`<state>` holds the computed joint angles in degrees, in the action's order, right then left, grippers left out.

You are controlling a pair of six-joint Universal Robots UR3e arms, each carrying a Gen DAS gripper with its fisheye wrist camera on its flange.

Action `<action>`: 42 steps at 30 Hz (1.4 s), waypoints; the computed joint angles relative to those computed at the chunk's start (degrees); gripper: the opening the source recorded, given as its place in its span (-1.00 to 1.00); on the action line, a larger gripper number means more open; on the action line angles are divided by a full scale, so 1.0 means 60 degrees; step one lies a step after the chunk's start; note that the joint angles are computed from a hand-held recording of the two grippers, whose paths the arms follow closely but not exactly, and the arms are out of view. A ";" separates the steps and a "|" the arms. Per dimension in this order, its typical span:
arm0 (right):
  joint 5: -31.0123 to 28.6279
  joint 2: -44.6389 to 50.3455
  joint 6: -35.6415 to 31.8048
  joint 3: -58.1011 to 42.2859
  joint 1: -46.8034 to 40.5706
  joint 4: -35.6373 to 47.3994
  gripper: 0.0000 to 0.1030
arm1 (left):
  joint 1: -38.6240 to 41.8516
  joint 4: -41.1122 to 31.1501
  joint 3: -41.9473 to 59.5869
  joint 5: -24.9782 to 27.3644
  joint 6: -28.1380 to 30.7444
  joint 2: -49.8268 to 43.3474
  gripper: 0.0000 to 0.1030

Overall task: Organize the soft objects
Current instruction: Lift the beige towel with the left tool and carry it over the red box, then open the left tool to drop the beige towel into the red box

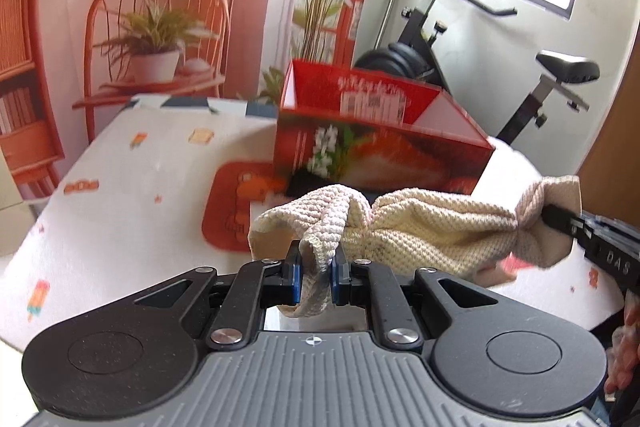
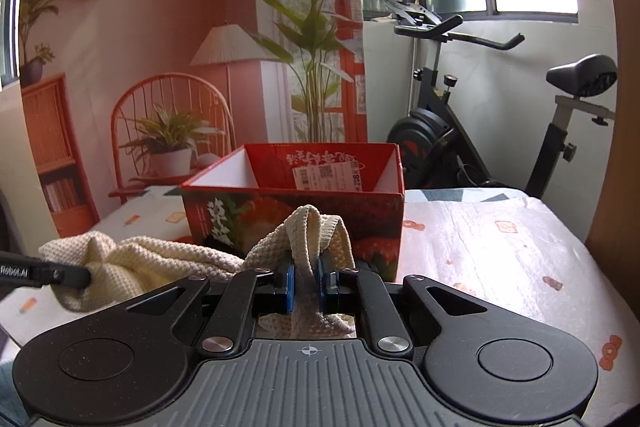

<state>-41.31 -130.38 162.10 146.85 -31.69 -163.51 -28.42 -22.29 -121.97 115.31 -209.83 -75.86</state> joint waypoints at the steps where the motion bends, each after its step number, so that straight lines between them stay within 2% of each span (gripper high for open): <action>1: 0.0109 0.0085 0.0012 -0.0108 -0.0060 0.0046 -0.81 | 0.0125 0.0136 0.0043 -0.0044 0.0117 0.0004 -0.72; 4: 0.0380 0.0606 0.0080 -0.0485 -0.0151 -0.0179 -0.81 | 0.0457 0.0315 0.0341 -0.0249 0.0370 -0.0127 -0.72; 9: -0.0206 0.3056 0.0902 -0.1930 0.0715 -0.2093 -0.81 | 0.1137 0.0374 0.1501 -0.0681 0.1161 -0.1012 -0.72; 14: -0.1170 0.5517 0.1216 -0.4305 0.1662 -0.3131 -0.81 | 0.2063 -0.0064 0.3920 -0.1498 0.2081 -0.2697 -0.72; 16: -0.1590 0.6441 0.1195 -0.5407 0.2008 -0.3114 -0.81 | 0.2326 -0.0338 0.4938 -0.1723 0.2190 -0.3400 -0.72; 26: -0.3775 1.0363 0.0778 -1.0594 0.3597 -0.1276 -0.81 | 0.2640 -0.2891 0.9881 -0.1812 0.2860 -0.6930 -0.72; 30: -0.4106 1.1491 0.0521 -1.2163 0.3945 -0.0318 -0.81 | 0.2740 -0.3754 1.1304 -0.1891 0.3611 -0.8037 -0.72; 38: -0.4358 1.2967 0.0230 -1.4571 0.4282 0.2064 -0.81 | 0.3239 -0.5813 1.3632 -0.2628 0.3728 -0.9569 -0.72; 42: -0.4361 1.3437 0.0186 -1.5533 0.4399 0.3249 -0.81 | 0.3294 -0.6096 1.3904 -0.2833 0.3914 -0.9738 -0.70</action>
